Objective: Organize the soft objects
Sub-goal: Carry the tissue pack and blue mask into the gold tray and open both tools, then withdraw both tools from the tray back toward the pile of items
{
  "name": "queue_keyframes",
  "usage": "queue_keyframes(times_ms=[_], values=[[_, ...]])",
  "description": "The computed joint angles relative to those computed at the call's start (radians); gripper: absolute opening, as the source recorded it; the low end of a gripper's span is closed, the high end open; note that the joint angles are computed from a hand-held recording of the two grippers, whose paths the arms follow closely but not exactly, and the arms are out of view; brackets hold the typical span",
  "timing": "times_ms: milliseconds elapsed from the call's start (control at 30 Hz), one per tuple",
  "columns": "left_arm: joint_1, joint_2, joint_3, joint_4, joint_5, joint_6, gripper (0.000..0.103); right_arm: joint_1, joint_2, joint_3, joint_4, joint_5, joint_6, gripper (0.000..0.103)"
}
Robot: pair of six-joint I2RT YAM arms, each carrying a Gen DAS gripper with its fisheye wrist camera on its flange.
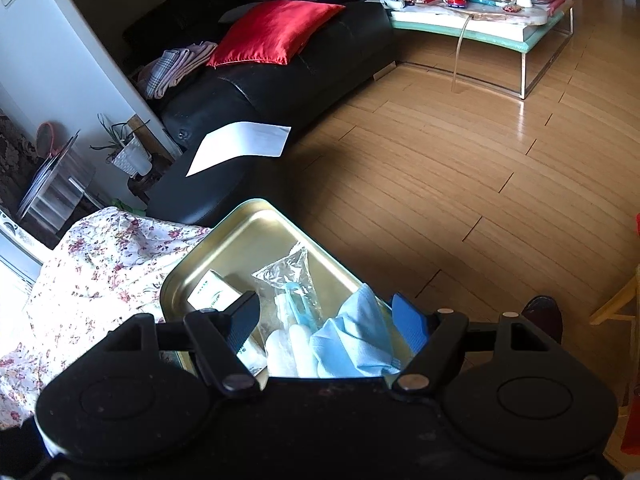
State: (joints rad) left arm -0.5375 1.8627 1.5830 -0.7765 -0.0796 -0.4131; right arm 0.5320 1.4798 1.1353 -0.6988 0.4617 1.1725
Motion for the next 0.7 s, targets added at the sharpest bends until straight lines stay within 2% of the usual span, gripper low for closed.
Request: queue_keyframes(times_ms=[300, 700], values=[[0.030, -0.149, -0.146, 0.025, -0.041, 0.015, 0.091, 0.027, 0.013, 0.020, -0.030, 0.023, -0.036, 0.073], [0.183, -0.323, -0.323, 0.017, -0.064, 0.051, 0.091, 0.071, 0.042, 0.053, -0.053, 0.046, -0.074, 0.073]])
